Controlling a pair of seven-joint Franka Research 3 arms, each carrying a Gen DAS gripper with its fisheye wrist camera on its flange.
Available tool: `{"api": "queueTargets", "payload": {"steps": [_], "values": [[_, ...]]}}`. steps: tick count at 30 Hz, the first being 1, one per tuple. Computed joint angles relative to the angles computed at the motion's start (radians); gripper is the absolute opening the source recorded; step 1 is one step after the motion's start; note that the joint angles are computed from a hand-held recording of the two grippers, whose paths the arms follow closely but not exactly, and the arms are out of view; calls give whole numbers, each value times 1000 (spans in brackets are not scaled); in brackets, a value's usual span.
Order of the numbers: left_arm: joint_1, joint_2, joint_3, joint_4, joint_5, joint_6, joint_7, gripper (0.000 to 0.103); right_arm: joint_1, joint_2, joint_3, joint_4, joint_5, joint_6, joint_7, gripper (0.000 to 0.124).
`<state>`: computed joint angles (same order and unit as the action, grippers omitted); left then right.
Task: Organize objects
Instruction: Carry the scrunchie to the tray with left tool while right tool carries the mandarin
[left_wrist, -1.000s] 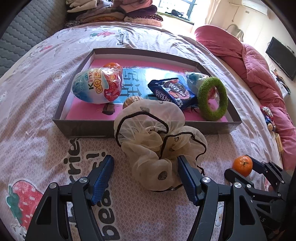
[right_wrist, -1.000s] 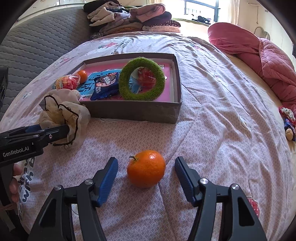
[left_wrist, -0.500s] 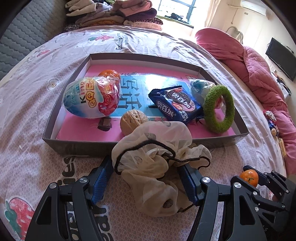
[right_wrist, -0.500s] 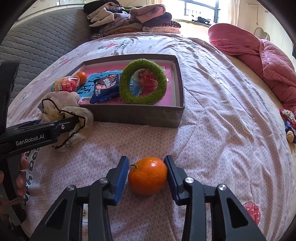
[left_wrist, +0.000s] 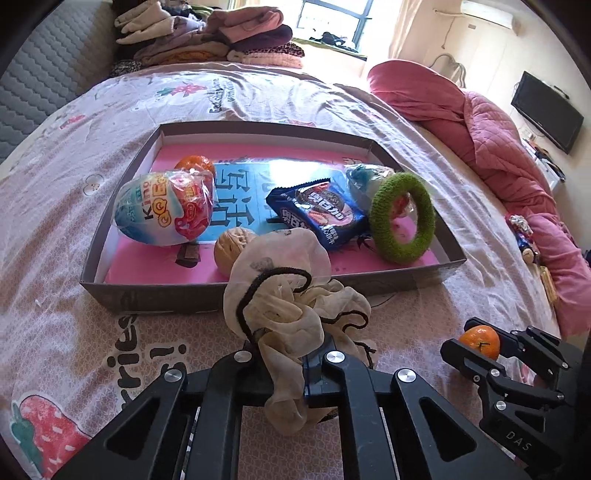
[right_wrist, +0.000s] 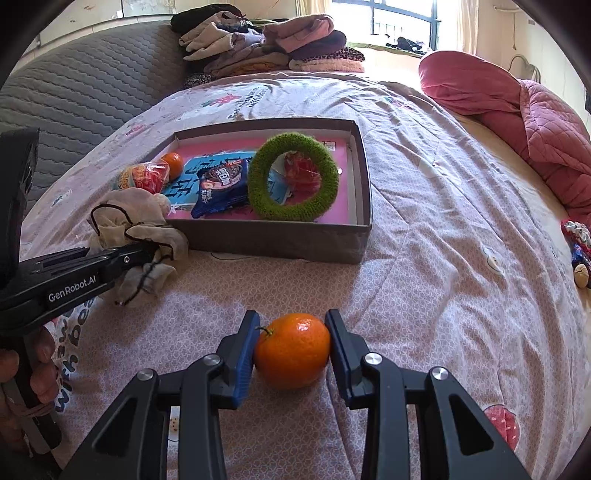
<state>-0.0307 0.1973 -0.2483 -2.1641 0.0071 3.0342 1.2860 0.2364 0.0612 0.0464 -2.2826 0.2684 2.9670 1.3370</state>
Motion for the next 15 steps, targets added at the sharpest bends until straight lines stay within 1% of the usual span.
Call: {"api": "queueTargets", "payload": {"steps": [3, 6, 7, 9, 15], "values": [[3, -29, 2, -11, -2, 12, -1, 9, 3, -13, 4, 2, 2, 13, -11, 37], [-20, -55, 40, -11, 43, 13, -42, 9, 6, -20, 6, 16, 4, 24, -23, 37], [-15, -61, 39, -9, 40, 10, -37, 9, 8, -16, 6, 29, 0, 23, -21, 37], [-20, -71, 57, 0, 64, 3, -55, 9, 10, -6, 6, 59, -8, 17, -16, 37], [-13, -75, 87, 47, 111, -31, -67, 9, 19, 45, 8, 167, -29, 4, -9, 37]]}}
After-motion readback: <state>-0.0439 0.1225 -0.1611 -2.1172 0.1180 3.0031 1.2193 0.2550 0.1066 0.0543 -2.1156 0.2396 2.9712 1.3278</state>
